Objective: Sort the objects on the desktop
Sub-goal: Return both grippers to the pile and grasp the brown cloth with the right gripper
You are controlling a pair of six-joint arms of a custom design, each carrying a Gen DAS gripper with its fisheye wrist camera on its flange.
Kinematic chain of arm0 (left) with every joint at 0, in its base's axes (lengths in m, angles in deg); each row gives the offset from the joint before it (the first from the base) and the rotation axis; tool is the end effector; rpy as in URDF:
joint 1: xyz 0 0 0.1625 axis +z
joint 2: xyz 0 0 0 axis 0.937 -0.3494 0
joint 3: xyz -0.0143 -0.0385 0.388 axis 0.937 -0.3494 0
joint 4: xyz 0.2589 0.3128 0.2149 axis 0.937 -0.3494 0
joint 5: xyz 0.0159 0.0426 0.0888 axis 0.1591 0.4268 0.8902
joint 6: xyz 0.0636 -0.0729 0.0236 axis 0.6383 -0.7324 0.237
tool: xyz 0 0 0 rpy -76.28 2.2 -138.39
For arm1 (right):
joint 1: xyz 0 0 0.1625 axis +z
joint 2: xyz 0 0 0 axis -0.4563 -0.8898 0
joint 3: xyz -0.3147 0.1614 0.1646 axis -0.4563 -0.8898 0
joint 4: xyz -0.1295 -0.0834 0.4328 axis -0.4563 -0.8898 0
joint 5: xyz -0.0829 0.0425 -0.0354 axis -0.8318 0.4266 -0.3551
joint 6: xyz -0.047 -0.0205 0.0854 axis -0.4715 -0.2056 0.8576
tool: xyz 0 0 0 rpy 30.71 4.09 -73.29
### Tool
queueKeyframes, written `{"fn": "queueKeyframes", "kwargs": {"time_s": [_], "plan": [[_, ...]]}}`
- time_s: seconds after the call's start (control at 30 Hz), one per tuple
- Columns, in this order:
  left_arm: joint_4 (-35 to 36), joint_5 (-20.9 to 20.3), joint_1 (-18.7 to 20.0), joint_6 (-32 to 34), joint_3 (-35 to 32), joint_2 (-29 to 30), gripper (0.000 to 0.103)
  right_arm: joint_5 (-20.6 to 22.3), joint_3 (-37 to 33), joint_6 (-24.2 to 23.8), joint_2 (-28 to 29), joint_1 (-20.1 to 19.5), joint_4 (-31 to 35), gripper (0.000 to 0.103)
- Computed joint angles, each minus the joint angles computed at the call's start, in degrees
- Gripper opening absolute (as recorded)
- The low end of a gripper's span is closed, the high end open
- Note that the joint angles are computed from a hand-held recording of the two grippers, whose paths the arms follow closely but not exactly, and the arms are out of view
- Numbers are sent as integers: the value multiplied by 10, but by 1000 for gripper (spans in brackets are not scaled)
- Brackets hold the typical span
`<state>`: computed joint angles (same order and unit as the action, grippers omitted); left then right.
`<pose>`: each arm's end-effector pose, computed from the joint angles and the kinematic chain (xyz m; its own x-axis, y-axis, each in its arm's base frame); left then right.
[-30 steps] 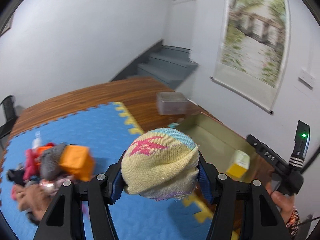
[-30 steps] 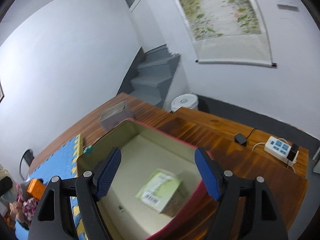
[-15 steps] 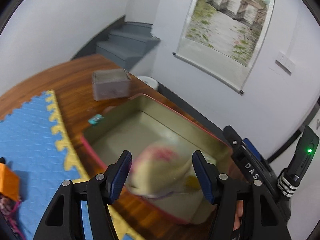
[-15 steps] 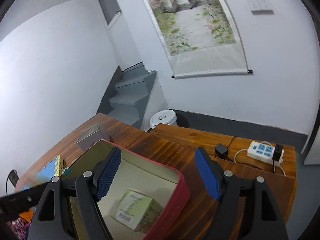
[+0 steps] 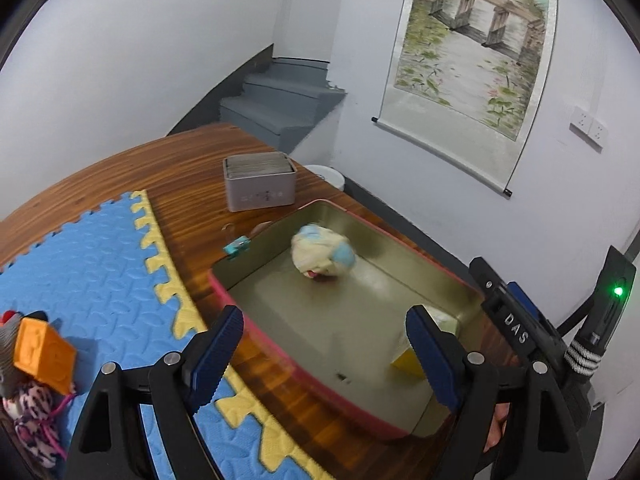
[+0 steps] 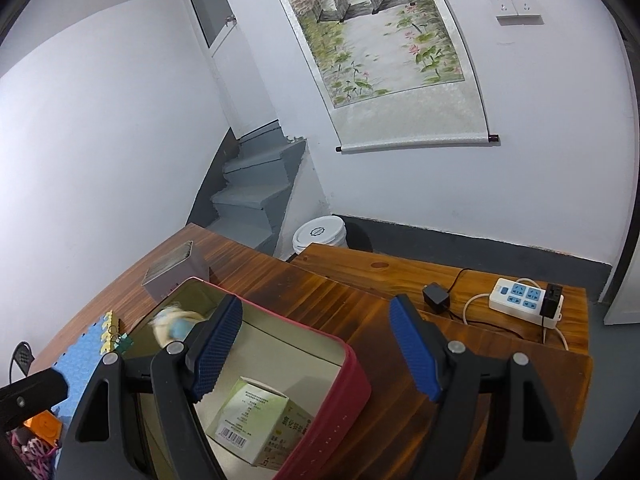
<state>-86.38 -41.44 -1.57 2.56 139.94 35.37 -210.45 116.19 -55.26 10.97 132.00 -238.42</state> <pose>-0.1455 -0.7941 0.2356 -0.6675 0.5902 -0.4540 0.7372 0.6098 -0.2910 0.2393 -0.6966 0.0340 -0.7437 0.6051 0.2842 -0.2235 0.1756 -0.9587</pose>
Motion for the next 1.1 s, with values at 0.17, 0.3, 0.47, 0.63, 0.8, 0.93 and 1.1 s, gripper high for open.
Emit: {"fn": "queueKeyframes", "kwargs": {"time_s": [0.17, 0.3, 0.47, 0.63, 0.8, 0.93, 1.1], "plan": [[-30, 15, 8, 5, 22, -23, 85, 1, -17, -29, 13, 3, -11, 80], [-52, 29, 22, -5, 32, -43, 85, 4, -32, -54, 24, 6, -19, 80], [-106, 65, 45, -6, 51, -73, 85, -3, -41, -60, 30, 8, -22, 80], [-166, 109, 70, -1, 63, -96, 85, -11, -30, -29, 24, 19, -12, 80], [-195, 129, 106, -28, 56, -115, 101, 42, -6, 34, 12, 37, 76, 80], [-212, 132, 130, -51, 42, -121, 101, 140, -13, 54, 16, 52, 222, 81], [-214, 128, 154, -84, 20, -121, 101, 265, -81, 47, 51, 66, 432, 81]]}}
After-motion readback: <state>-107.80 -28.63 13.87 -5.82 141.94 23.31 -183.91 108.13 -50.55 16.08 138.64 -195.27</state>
